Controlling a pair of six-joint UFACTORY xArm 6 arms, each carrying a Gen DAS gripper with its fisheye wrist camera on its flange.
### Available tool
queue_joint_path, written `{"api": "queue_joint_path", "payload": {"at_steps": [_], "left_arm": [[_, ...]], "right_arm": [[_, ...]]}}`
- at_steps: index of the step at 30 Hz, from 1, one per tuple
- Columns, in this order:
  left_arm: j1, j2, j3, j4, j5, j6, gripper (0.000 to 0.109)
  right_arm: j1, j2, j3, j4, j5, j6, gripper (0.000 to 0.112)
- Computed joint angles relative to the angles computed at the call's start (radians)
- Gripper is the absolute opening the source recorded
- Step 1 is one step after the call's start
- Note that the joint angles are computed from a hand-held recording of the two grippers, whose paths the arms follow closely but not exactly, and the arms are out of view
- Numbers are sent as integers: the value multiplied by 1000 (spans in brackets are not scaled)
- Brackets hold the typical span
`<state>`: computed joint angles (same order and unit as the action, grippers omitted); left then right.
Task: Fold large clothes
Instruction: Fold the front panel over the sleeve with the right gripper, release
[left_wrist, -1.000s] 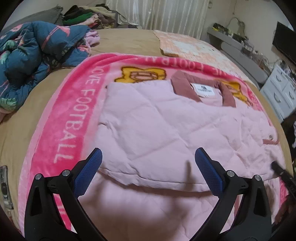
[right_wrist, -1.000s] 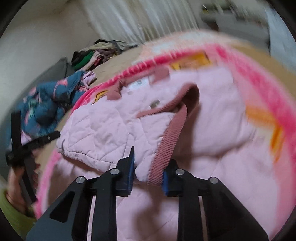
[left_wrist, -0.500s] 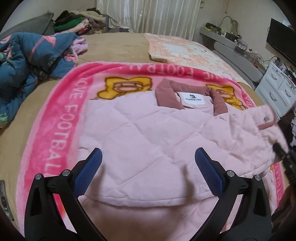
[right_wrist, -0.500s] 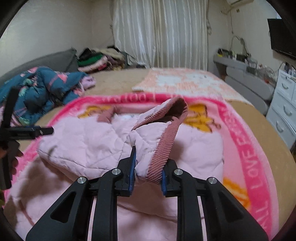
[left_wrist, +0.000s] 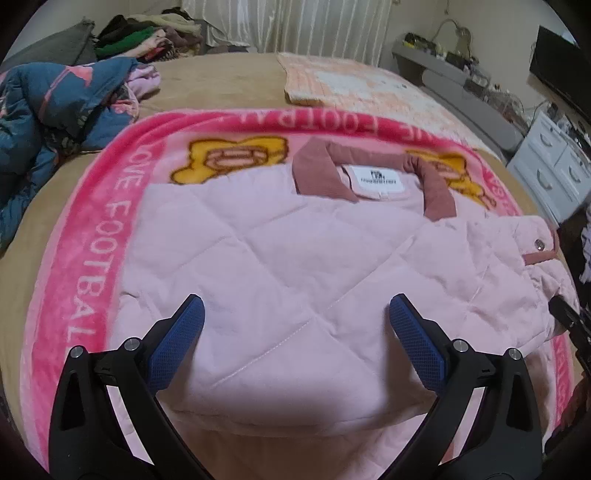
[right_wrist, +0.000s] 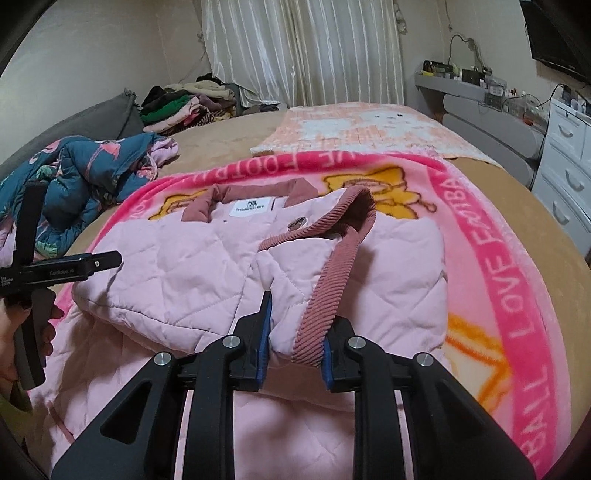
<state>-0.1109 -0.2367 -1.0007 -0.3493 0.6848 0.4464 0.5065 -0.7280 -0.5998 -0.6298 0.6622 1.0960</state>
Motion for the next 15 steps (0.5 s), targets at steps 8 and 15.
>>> {"api": "queue_joint_path", "payload": {"at_steps": [8, 15], "left_arm": [[-21, 16, 24, 118, -20, -49, 94], [-23, 20, 15, 171, 0, -89, 94]], "right_arm": [[4, -6, -6, 39, 58, 18, 45], [56, -49, -29, -139, 122, 180, 74]]}}
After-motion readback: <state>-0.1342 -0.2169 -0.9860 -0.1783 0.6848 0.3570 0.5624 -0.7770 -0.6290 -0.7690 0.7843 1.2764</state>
